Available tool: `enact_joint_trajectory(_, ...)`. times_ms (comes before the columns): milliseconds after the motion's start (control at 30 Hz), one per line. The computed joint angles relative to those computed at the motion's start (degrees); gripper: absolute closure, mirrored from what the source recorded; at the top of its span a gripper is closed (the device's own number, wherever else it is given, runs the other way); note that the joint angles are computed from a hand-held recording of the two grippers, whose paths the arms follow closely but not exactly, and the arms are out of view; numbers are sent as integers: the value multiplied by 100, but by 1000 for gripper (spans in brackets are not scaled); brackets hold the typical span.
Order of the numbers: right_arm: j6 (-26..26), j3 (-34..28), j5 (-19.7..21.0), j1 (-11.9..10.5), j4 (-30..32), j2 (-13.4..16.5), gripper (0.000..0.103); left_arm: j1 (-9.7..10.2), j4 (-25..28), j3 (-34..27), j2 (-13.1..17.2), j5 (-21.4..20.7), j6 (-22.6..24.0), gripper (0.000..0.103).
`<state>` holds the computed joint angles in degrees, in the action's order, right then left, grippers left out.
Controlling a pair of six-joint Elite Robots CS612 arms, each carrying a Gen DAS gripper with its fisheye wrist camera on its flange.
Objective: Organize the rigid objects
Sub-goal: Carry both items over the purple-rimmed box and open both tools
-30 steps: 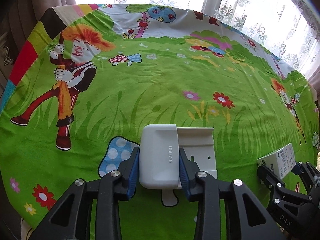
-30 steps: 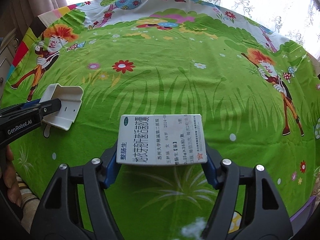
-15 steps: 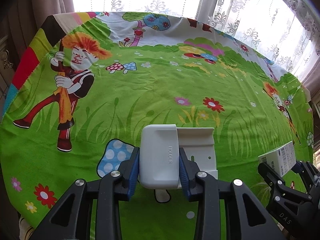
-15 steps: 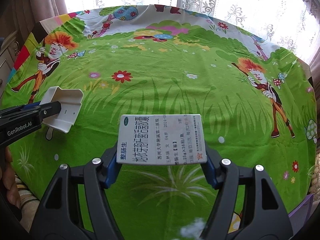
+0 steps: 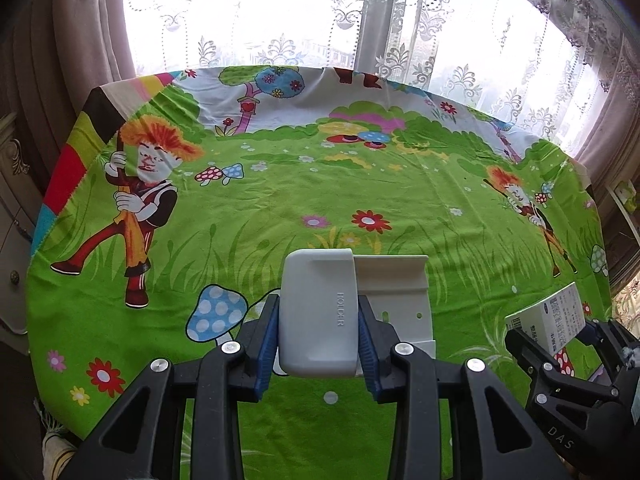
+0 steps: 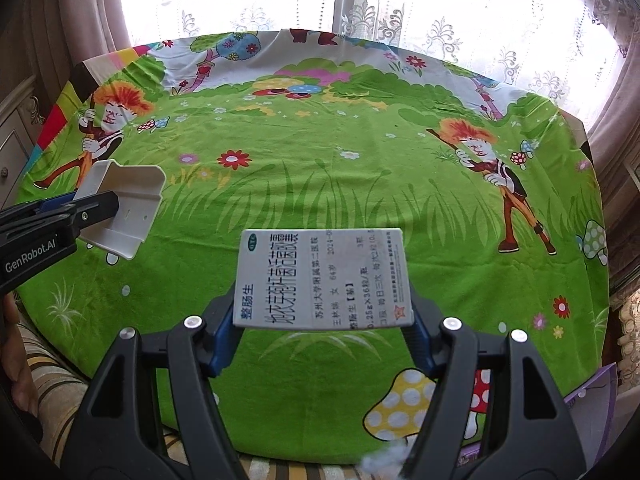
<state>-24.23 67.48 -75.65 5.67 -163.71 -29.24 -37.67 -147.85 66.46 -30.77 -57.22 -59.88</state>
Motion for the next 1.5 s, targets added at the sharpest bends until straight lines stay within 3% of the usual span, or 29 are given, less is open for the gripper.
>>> enact_joint_trajectory(600, 322, 795, 164, -352, -439, -457, 31, -328, -240, -147, -27, 148, 579, 66)
enact_joint_trajectory(800, 423, 1136, 92, -599, -643, -642, 31, -411, -639, -365, 95, -399, 991, 66)
enact_joint_trajectory(1033, 629, 1465, -33, -956, -780, -802, 31, -537, -579, -960, 383, -1037, 1498, 66)
enact_joint_trajectory(1267, 1071, 1681, -274, -1331, -993, -905, 31, -650, -170, -1775, 756, -1480, 1834, 66)
enact_joint_trajectory(1500, 1367, 1898, -471, -1631, -1087, -980, 31, -752, 525, -3024, 1358, -1924, 2203, 66)
